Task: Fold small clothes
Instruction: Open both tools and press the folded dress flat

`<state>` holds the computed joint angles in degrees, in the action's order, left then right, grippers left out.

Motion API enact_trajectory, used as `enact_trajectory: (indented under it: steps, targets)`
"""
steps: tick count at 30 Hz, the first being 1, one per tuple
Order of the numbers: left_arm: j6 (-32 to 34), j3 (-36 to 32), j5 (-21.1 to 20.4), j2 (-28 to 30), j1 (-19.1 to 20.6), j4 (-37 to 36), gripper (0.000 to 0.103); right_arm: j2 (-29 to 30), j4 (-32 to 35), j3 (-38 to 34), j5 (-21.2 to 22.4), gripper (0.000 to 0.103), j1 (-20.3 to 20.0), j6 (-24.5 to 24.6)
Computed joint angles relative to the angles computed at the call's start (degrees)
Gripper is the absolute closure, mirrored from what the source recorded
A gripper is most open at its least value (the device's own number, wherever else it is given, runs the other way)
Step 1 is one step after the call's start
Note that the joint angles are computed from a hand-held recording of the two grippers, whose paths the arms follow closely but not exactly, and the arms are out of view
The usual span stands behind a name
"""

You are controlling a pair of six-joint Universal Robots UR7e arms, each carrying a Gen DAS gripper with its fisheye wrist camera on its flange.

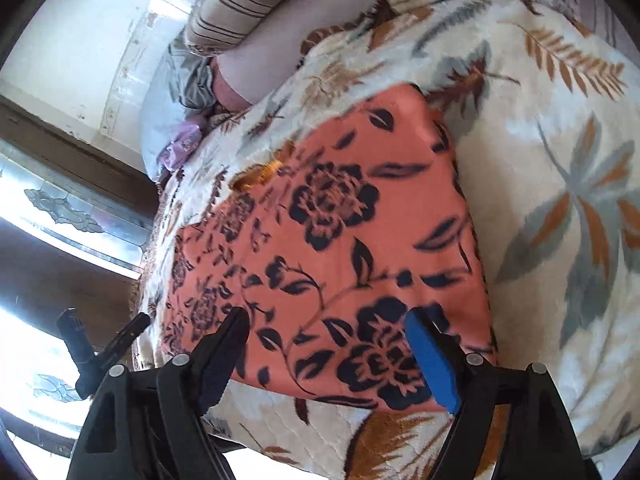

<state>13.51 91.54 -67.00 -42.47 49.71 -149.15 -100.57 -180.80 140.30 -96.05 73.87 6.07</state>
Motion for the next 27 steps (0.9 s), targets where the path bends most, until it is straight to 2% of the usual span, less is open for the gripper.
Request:
enact_trajectory:
  steps: [4,7,8,10,11,12,14,15,16,17,20,22,24,27]
  targets:
    - [0.3,-4.8,-3.4,4.6,-0.9,1.7,0.031,4.8,6.2,-7.9,11.0,0.02,-2.4,-1.1]
    - [1.2,-10.3,-6.0,9.0,-0.6,4.3,0.031,12.0,11.9,-15.2,19.1,0.02,-4.8,-0.2]
    - [1.7,-12.4,-5.5,10.9,-0.3,4.8,0.031,14.2,13.4,-17.5,18.7,0.02,-4.9,0.1]
    - [0.6,-17.6,0.7,15.1,0.4,6.7,0.031,16.3,11.2,-19.8,14.1,0.021,-5.9,0.1]
    - [-1.1,-20.9,3.7,17.2,1.3,8.5,0.031,16.4,9.6,-20.2,14.7,0.022,-7.9,1.7]
    - [-3.1,-23.7,5.3,18.9,2.5,9.4,0.031,16.1,7.3,-20.0,17.1,0.027,-10.5,4.0]
    - [-4.7,-25.7,2.3,19.5,4.8,7.2,0.031,14.9,0.8,-18.7,17.3,0.034,-14.3,8.1]
    - [-4.8,-26.1,2.4,19.5,5.1,6.7,0.031,14.5,-1.3,-18.0,19.9,0.034,-16.0,9.2]
    - [-4.8,-26.7,3.3,19.6,5.1,7.5,0.031,14.0,-1.5,-17.5,22.6,0.034,-17.4,10.2]
    - [-4.9,-26.8,2.9,19.5,5.2,7.5,0.031,13.4,-1.0,-17.1,22.9,0.034,-17.7,10.1]
    - [-7.1,-25.1,3.0,18.3,5.2,4.7,0.031,11.9,-2.9,-15.9,14.1,0.032,-14.0,8.0]
    - [-8.5,-23.0,5.7,17.0,4.9,1.8,0.031,9.4,-3.0,-14.0,11.0,0.031,-11.7,5.9]
    - [-9.9,-21.5,6.8,15.3,5.1,1.4,0.031,6.9,-2.7,-11.7,9.3,0.03,-9.0,2.1]
    - [-11.5,-18.2,6.6,11.8,5.5,1.5,0.031,2.0,-0.5,-6.5,10.6,0.029,-5.8,-1.0]
